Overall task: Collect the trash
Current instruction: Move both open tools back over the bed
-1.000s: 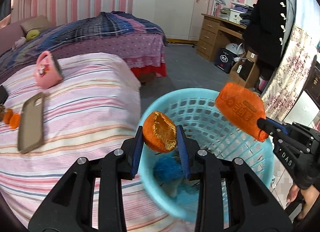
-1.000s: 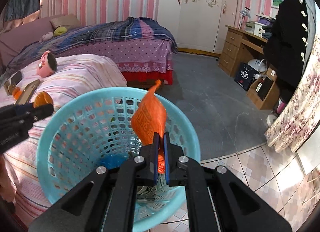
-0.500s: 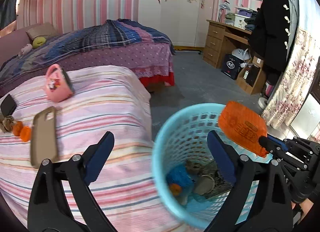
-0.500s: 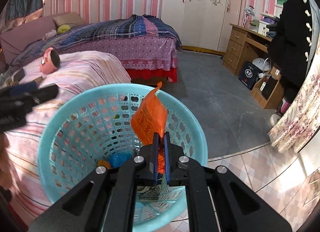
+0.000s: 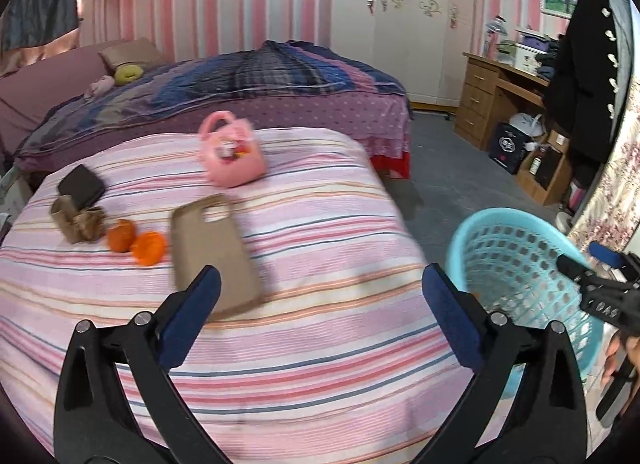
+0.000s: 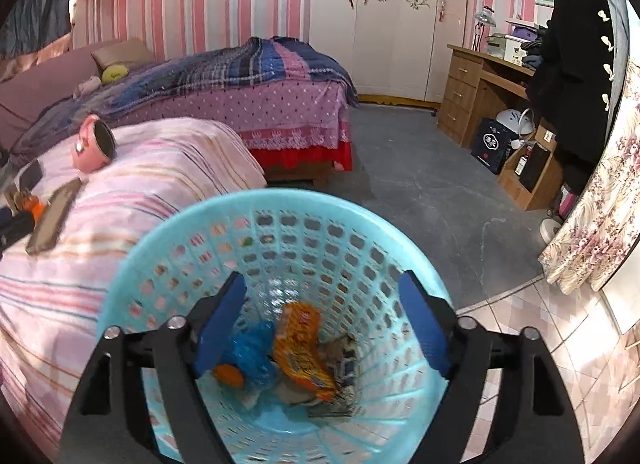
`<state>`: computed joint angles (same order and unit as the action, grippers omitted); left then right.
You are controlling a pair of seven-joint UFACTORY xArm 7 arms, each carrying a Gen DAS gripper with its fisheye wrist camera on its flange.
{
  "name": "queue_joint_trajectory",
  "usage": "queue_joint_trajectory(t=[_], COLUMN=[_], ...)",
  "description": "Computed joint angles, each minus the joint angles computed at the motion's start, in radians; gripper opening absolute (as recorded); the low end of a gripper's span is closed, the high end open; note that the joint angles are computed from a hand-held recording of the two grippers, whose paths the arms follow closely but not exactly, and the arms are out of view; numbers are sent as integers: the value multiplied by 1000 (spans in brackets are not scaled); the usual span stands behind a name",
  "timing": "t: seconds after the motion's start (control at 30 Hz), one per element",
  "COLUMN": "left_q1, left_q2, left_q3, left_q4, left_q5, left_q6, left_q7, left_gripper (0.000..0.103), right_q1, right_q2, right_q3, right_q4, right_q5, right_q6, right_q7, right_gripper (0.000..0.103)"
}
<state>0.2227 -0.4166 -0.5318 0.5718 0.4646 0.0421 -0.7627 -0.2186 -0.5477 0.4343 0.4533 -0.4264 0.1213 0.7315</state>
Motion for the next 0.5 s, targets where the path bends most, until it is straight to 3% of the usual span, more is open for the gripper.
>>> queue_joint_trajectory(t=[0.2,0.37,0.5], left_q1=[-97,-27,-53], left_q2=[-40,-83,-96], left_q3=[205,214,288], left_q4=[-60,-89,-105], left_q5=[-59,-92,-143], left_q6=[6,-4,-10], left_q7=[143,191,268], left_gripper=[97,97,97], right_q1=[-16,-83,-132], right_q2=[15,58,90], right_q3=[69,190,275], right_q4=[37,107,162], right_q5=[9,-14,-46], right_q6=[-47,-71,-72], right_q7=[50,106,155], right_gripper=[88,88,88])
